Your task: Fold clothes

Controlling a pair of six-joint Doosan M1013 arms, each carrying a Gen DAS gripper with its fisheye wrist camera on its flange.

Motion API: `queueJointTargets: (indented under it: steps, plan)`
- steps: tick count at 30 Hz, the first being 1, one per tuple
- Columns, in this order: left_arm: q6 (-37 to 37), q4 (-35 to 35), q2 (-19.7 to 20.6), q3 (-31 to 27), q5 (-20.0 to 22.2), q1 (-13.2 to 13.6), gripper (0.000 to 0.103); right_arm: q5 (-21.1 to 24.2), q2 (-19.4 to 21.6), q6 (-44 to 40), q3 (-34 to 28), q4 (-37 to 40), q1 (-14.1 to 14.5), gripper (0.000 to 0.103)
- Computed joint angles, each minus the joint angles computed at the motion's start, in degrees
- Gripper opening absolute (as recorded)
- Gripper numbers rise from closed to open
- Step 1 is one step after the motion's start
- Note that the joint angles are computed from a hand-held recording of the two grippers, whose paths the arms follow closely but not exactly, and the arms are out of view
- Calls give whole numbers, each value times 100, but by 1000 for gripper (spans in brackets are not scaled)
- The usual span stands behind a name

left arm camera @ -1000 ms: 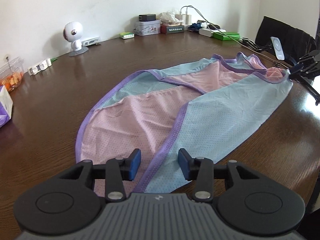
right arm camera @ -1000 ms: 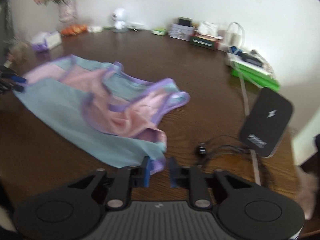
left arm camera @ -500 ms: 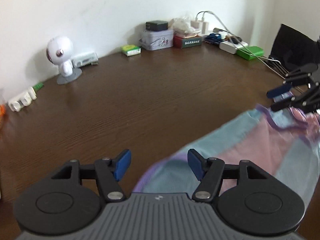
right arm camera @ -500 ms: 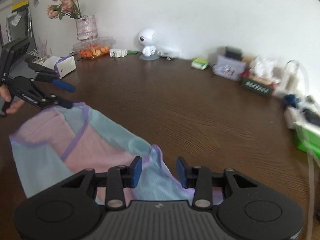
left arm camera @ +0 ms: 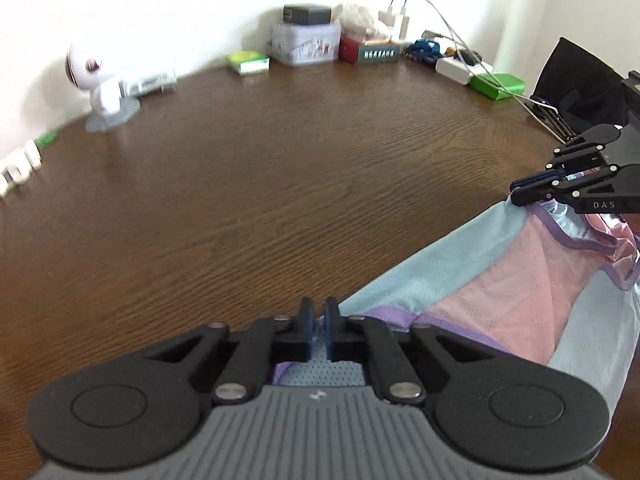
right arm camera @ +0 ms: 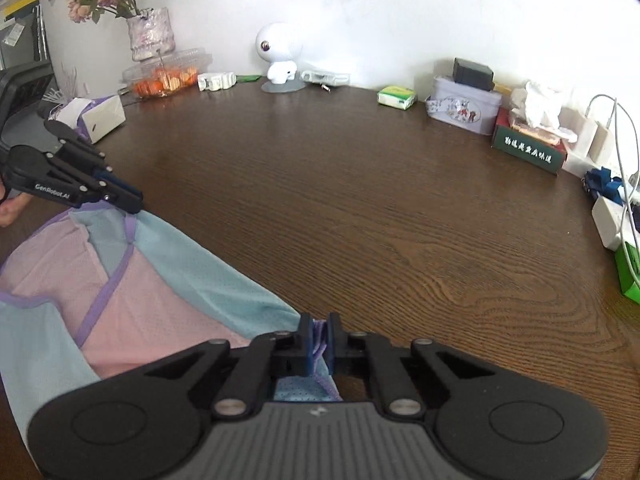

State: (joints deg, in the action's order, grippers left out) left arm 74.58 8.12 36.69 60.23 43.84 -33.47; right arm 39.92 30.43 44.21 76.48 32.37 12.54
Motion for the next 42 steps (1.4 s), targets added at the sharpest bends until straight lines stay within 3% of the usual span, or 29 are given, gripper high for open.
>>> queueJointTargets:
  steps: [5, 10, 13, 16, 18, 19, 21, 23, 24, 27, 29, 31, 34, 35, 37, 39, 42]
  plan:
    - [-181, 128, -254, 306, -520, -59, 3, -231, -167, -435, 165, 500, -13, 3]
    - [-814, 873, -681, 905, -760, -244, 3, -331, -572, -1487, 615, 1368, -103, 3]
    - [-1260, 1305, -977, 1436, -853, -440, 3, 71, -884, -2293, 997, 1606, -194, 3]
    - [-1266, 983, -1161, 1822, -848, -533, 4, 704, -1130, -2661, 1338, 1064, -190, 3]
    - [-1495, 839, -1261, 2005, -854, -504, 6, 861, -1266, -2930, 1542, 887, -175, 4]
    - [-1723, 857, -1308, 2075, -858, -479, 7, 792, -1343, -3082, 1621, 897, -180, 7]
    - [-2457, 1294, -1394, 2178, -912, -453, 26, 606, -1483, -3328, 1749, 956, -203, 12]
    - [-3292, 1938, -1387, 2147, -826, -467, 41, 176, -1545, -3298, 1749, 1173, -275, 45]
    - [-3441, 1974, -1335, 2063, -749, -451, 40, -48, -1543, -3156, 1711, 1220, -299, 47]
    - [-3363, 1759, -1107, 1729, -438, -421, 38, -518, -1275, -1589, 1276, 623, -290, 45]
    - [-3193, 1707, -934, 1488, -106, -451, 37, -311, -956, -351, 831, -59, -235, 42]
    - [-3302, 1860, -869, 1436, 14, -501, 36, -223, -726, 380, 592, -550, -149, 38]
    - [-3561, 2098, -837, 1432, 115, -564, 35, -333, -530, 1212, 512, -1279, -34, 3]
    - [-3610, 2166, -823, 1423, 146, -580, 35, -434, -524, 1427, 563, -1340, -34, 1]
    - [-3618, 2349, -767, 1338, 398, -652, 36, -916, -668, 1663, 814, -1292, -81, 1]
    - [-3707, 2395, -754, 1298, 562, -690, 37, -1691, -980, 1750, 1256, -1155, -165, 1]
    - [-4039, 2556, -823, 1420, 583, -713, 37, -2692, -1573, 533, 2093, 156, -380, 1]
